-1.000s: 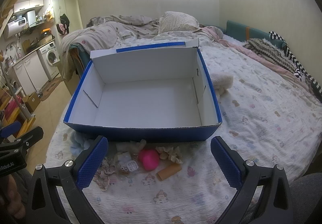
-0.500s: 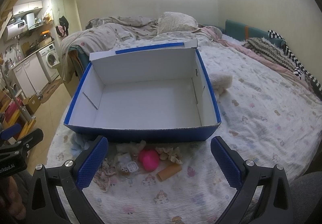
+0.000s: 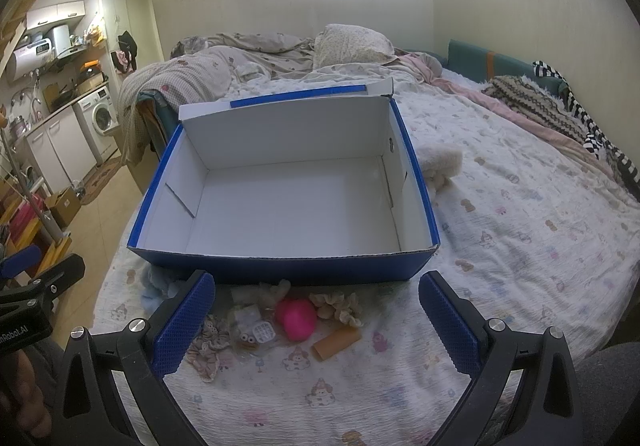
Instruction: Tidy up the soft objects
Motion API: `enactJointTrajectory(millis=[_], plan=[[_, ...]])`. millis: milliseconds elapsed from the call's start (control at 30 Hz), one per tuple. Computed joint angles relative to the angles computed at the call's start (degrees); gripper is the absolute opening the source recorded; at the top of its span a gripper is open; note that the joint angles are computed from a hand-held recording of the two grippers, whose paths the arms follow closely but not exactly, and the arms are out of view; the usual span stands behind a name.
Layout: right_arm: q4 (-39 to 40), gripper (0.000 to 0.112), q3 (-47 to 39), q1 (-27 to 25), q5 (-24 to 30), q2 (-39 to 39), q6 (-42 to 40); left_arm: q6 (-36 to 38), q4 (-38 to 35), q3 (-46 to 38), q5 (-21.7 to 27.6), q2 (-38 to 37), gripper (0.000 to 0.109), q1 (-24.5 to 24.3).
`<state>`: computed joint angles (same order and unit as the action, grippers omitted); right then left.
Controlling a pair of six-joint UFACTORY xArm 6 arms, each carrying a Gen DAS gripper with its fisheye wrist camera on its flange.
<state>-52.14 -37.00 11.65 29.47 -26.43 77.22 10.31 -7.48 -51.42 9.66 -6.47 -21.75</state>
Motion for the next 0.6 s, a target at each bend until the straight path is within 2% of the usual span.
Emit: enactJointTrajectory(millis=[600], plan=[[-0.07,0.103,-0.15,0.16,0.21,0.09,0.12,-0.16,0.12,0.23,-0.26,-0.08,0.103,0.01]])
